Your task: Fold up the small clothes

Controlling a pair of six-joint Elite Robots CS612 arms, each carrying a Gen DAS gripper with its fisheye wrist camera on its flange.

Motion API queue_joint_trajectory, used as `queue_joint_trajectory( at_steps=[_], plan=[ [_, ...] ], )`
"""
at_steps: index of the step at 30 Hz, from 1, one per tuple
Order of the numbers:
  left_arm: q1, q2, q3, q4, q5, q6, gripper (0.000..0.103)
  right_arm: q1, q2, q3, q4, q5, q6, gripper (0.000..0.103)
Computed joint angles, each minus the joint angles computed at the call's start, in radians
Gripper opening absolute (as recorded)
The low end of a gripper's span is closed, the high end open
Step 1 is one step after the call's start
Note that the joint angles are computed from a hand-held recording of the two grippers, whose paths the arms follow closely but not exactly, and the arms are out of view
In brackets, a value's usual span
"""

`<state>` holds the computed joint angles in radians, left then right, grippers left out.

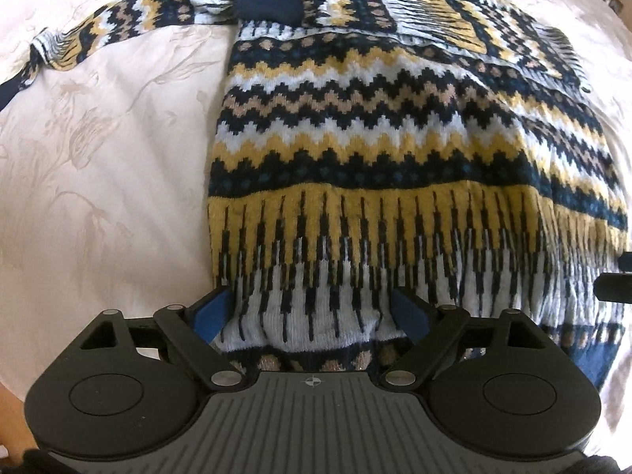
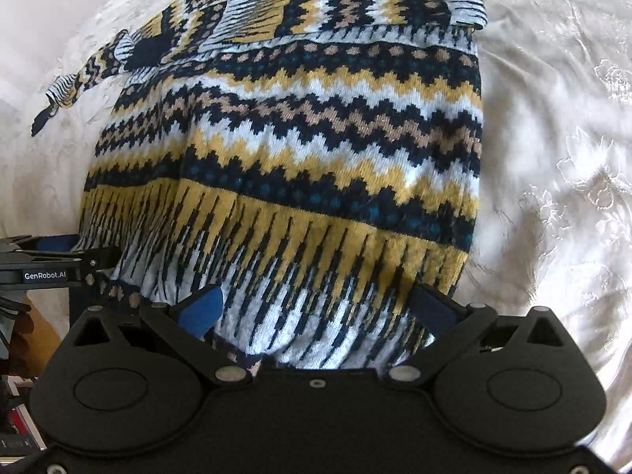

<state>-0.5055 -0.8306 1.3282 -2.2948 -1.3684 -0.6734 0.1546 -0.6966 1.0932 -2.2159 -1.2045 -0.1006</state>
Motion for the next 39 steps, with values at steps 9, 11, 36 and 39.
queue_joint_trajectory(
  at_steps=[9, 11, 36, 39],
  plan=[
    [-0.007, -0.016, 0.015, -0.03, 0.014, -0.003, 0.087, -0.031, -0.009, 0.038, -0.168, 0.054, 0.16, 0.102],
    [-0.007, -0.013, 0.007, -0.041, 0.016, 0.001, 0.087, -0.04, -0.005, 0.039, -0.204, 0.05, 0.213, 0.102],
    [0.005, 0.18, -0.296, 0.092, -0.05, 0.149, 0.089, -0.061, 0.113, -0.156, -0.168, 0.039, 0.272, 0.102],
    [0.007, 0.174, -0.286, 0.093, -0.062, 0.144, 0.089, -0.06, 0.143, -0.201, -0.152, 0.034, 0.274, 0.102]
  ],
)
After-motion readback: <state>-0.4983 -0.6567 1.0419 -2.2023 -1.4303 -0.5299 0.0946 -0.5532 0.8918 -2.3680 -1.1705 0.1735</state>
